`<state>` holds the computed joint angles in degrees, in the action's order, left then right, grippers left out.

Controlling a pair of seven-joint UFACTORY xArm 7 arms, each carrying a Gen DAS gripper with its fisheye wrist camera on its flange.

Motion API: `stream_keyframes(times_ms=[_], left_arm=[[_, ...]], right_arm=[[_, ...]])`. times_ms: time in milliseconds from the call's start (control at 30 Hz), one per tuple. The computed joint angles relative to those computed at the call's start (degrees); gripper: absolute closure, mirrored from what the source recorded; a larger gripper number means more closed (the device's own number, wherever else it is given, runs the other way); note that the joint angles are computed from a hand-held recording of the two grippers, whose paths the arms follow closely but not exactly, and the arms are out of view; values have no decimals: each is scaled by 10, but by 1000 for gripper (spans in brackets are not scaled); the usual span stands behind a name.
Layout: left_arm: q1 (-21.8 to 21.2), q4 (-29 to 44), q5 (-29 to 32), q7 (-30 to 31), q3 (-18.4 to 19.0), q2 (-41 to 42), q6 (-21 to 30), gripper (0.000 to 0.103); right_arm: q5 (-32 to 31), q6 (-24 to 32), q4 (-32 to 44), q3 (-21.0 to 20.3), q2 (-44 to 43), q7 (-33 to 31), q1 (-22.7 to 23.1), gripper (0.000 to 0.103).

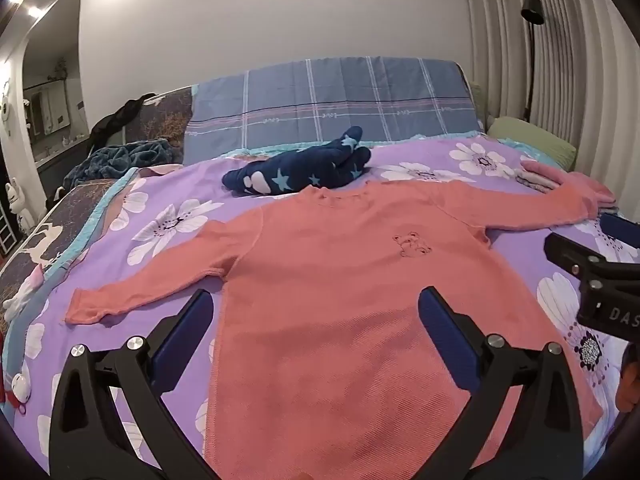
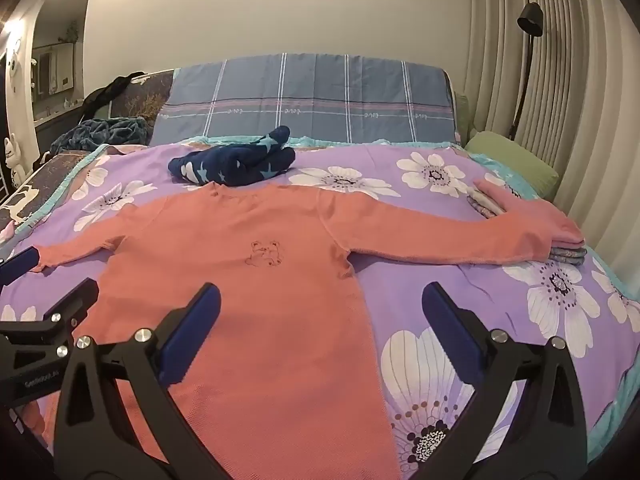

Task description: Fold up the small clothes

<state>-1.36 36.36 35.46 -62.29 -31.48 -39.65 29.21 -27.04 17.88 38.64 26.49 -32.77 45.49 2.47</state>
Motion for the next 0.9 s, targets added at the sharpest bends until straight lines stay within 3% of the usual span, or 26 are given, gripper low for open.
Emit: stream_keyframes(times_ms=[133,233,300,333,400,433,900], left_arm=[[2,0,-5,-5,-6,0,6,1],[19,13,12,-54,-57,23,16,1],[25,38,38,-82,-72,51,36,1],[10,39,42,-82,-65,62,35,1],[-15,6,15,-37,-4,43,0,1],[-20,4,16,-37,1,43,1,1],[-34,-3,-2,-7,25,39,-1,1]], right_arm=[[3,5,-1,-4,6,-7,7,2],[1,18,10,1,22,-6,7,2],[-3,11,7,-5,29,-3,9,2],[-5,22,16,3,33,2,9,2],[-7,21,13,-2,37,7,15,2],[-7,22,12,-5,39,8,18,2],[-28,37,21,-23,62,20,37,2]])
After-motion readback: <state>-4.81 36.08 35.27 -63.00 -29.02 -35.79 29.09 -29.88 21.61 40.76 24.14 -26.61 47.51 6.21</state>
